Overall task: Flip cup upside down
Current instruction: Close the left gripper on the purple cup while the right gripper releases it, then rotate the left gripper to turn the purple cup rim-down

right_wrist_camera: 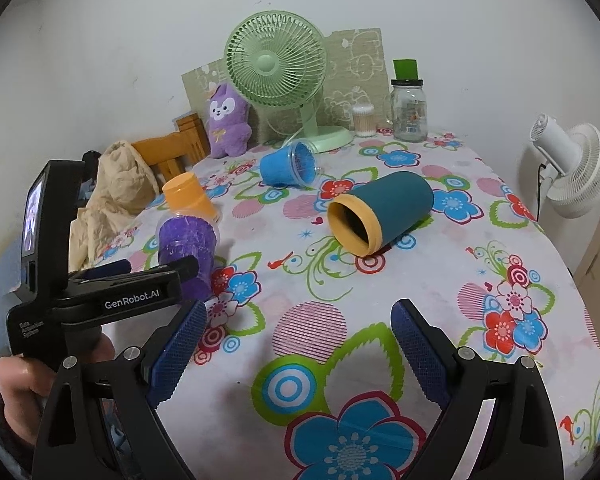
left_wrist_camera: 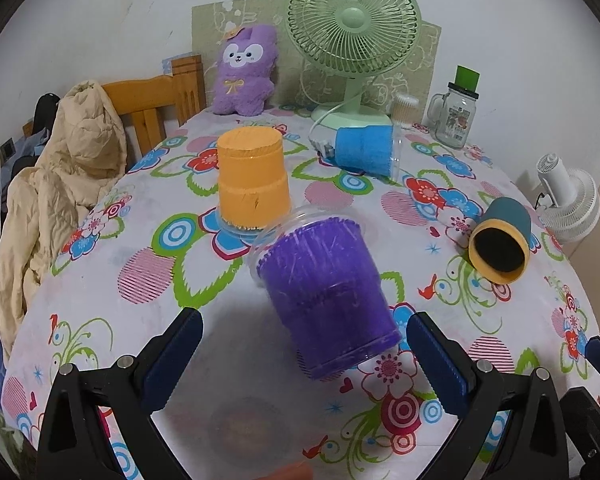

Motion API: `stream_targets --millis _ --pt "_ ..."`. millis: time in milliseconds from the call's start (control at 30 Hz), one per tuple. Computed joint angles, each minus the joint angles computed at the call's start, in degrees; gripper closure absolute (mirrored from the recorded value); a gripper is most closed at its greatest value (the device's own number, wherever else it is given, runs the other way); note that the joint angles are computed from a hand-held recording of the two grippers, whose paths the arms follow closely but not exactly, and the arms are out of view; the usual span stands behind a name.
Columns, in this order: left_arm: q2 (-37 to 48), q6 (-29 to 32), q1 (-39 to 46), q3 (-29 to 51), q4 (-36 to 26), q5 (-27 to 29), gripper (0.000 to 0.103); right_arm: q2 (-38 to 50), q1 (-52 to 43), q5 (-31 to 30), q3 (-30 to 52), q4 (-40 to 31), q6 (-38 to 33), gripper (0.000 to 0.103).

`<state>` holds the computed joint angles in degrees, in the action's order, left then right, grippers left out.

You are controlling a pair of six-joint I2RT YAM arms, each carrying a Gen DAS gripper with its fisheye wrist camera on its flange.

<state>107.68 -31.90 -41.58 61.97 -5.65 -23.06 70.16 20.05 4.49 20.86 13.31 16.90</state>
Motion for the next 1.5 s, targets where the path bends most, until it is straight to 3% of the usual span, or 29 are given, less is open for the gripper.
stream_targets --millis 833,933,1000,1067,1167,1500 --pt "5.39 0.00 0.28 4.72 -1.41 1.89 0.001 0.08 -0.95 -1.73 -0.39 0.17 0.59 0.008" --pt "6.49 -0.32 0.35 5.46 -1.65 1.97 0.008 0.48 -0.70 -1.66 -0.10 0.02 0.67 0.008" --pt "6.54 -1.21 0.17 5.14 -1.20 0.35 0.018 0.60 -0.88 -1.93 -0.07 0.14 0.73 0.008" --pt "6.47 -2.37 0.47 4.80 -0.93 0.62 0.034 0.88 -1.28 -2.37 -0.10 0.41 0.68 0.008" --pt "6.64 -3.07 1.33 4.77 -0.97 2.03 0.046 1.27 -1.69 -2.70 -0.04 0.45 0.68 0.008" --pt "5.36 -1.46 1.15 4.12 -1.63 1.37 0.047 3.09 -2.22 -3.70 0.22 1.50 0.84 0.008"
